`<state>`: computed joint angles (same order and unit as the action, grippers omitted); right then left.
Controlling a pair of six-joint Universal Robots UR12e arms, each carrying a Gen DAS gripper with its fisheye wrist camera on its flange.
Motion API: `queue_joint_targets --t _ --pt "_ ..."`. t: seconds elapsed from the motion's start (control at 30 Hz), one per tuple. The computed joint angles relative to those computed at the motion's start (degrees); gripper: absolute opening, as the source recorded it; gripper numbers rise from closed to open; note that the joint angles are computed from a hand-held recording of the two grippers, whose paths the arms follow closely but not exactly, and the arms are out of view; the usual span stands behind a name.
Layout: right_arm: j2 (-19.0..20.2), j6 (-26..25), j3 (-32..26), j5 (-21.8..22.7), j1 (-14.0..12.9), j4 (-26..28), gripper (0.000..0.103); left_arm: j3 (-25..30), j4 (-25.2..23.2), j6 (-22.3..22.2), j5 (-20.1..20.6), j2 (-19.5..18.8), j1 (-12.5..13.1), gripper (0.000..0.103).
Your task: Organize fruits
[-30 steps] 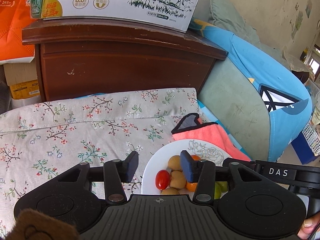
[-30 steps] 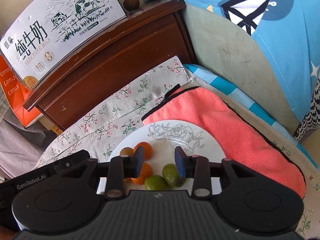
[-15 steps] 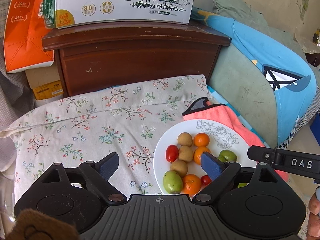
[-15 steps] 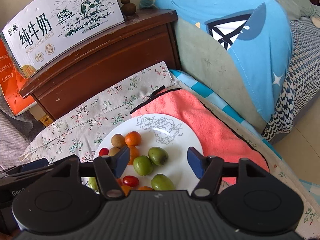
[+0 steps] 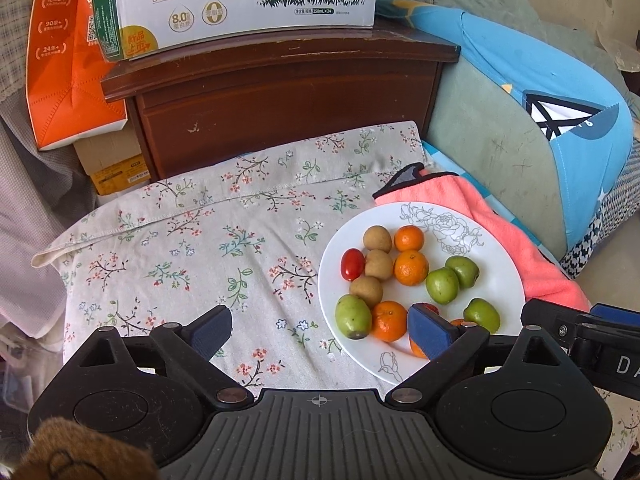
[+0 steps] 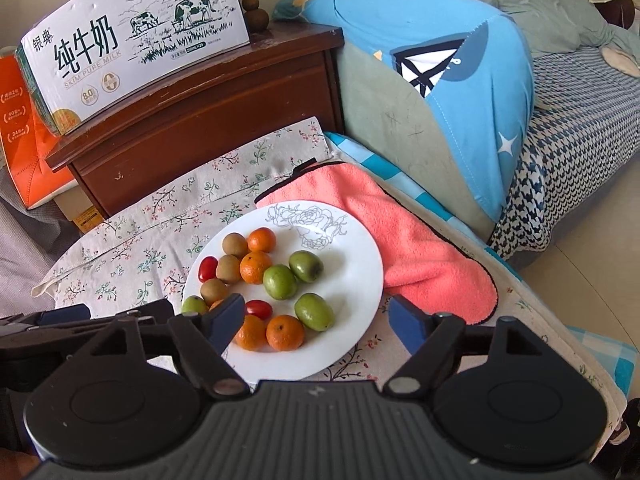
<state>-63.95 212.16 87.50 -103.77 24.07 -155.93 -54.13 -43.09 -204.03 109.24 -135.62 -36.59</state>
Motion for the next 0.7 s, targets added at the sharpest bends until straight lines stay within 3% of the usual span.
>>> queue_joint_targets --t 0.2,0.7 --pt "-1.0 1.7 1.2 -0.5 0.6 1.0 0.079 -0.9 -1.4 -0.1 0.8 0.8 -0.5 0.096" --pt "-1.2 -0.5 1.4 -4.7 1.7 2.9 0.081 -0.9 -4.2 0.0 3.3 1.1 -1.2 0.096"
